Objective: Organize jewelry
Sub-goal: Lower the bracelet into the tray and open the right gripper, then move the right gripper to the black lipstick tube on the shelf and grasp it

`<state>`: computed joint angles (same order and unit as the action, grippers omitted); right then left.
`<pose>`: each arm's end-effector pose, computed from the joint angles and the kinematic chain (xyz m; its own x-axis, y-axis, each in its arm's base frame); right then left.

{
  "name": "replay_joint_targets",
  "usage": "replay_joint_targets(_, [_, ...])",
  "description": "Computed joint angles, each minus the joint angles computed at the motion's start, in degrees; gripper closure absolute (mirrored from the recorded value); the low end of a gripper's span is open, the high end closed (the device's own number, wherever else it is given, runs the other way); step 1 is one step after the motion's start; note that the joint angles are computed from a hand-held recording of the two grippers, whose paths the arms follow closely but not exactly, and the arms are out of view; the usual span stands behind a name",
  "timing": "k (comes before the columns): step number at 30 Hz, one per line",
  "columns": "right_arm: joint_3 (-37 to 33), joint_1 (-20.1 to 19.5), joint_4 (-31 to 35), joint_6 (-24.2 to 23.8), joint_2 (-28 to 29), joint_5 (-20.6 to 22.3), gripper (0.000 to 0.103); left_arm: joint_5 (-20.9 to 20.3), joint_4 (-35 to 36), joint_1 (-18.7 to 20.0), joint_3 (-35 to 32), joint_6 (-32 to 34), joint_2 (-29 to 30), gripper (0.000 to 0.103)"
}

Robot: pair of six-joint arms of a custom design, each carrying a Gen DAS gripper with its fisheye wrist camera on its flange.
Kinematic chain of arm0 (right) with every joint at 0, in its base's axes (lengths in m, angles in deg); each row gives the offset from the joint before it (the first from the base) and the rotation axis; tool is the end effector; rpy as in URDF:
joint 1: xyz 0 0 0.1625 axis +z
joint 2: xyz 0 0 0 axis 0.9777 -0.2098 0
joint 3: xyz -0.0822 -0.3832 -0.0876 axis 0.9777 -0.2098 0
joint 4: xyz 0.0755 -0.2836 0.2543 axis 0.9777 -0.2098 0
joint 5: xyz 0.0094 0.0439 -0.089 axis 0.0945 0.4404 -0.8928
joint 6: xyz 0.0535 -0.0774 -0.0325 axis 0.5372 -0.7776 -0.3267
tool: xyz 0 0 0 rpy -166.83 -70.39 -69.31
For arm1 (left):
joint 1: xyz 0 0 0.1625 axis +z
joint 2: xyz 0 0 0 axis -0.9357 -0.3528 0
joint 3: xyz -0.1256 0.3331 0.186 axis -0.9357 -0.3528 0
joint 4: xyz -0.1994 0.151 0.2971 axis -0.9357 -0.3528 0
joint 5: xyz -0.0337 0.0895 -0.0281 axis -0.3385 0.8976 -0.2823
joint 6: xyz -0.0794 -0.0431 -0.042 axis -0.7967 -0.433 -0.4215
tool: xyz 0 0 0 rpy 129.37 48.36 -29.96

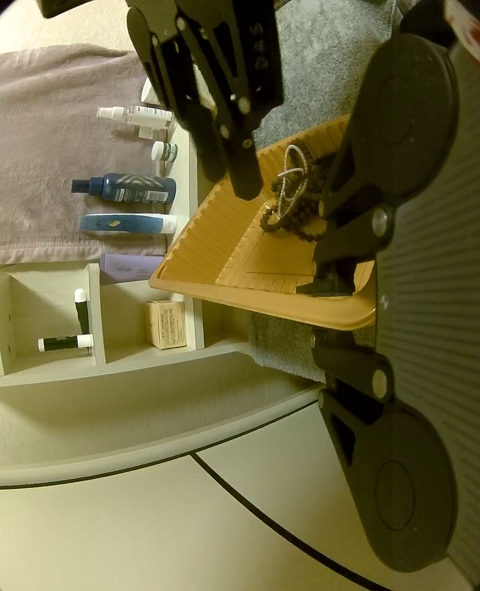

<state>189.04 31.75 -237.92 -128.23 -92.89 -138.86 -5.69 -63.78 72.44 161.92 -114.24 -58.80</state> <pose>0.2645 -0.3568 0.2231 -0.3308 -0.8728 0.3589 -0.9380 0.2626 -0.2261 -0.2673 -0.2328 0.1779 -0.6491 -0.1075 -0.7531 0.5899 0.5540 -0.5875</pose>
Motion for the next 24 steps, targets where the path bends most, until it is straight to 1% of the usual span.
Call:
replay_joint_targets(2, [-0.2,-0.9,0.5,1.0,-0.8,0.9,0.061,0.0,0.1,0.0,0.0,0.0,0.0,0.097])
replay_joint_targets(7, [0.8,-2.9,0.1,1.4,-3.4,0.0,0.061,0.1,0.1,0.0,0.0,-0.2,0.1,0.097])
replay_joint_targets(10, [2.3,-5.4,-0.1,0.9,-6.0,-0.4,0.061,0.1,0.0,0.1,-0.1,0.0,0.2,0.097])
replay_joint_targets(14, [4.6,-9.9,-2.1,-1.2,-9.3,-2.9,0.061,0.1,0.0,0.2,-0.1,0.1,0.3,0.097])
replay_joint_targets(17, [5.7,-14.6,-5.0,-4.9,-11.5,-5.2,0.061,0.1,0.0,0.2,-0.2,0.3,0.2,0.097])
replay_joint_targets(20, [5.7,-19.0,-10.0,-10.1,-12.1,-7.4,0.061,0.0,0.2,0.2,-0.3,0.0,0.5,0.097])
replay_joint_targets(24, [3.1,-24.0,-13.8,-15.0,-11.3,-7.8,0.061,-0.1,0.6,0.1,-0.6,-0.4,0.9,0.097])
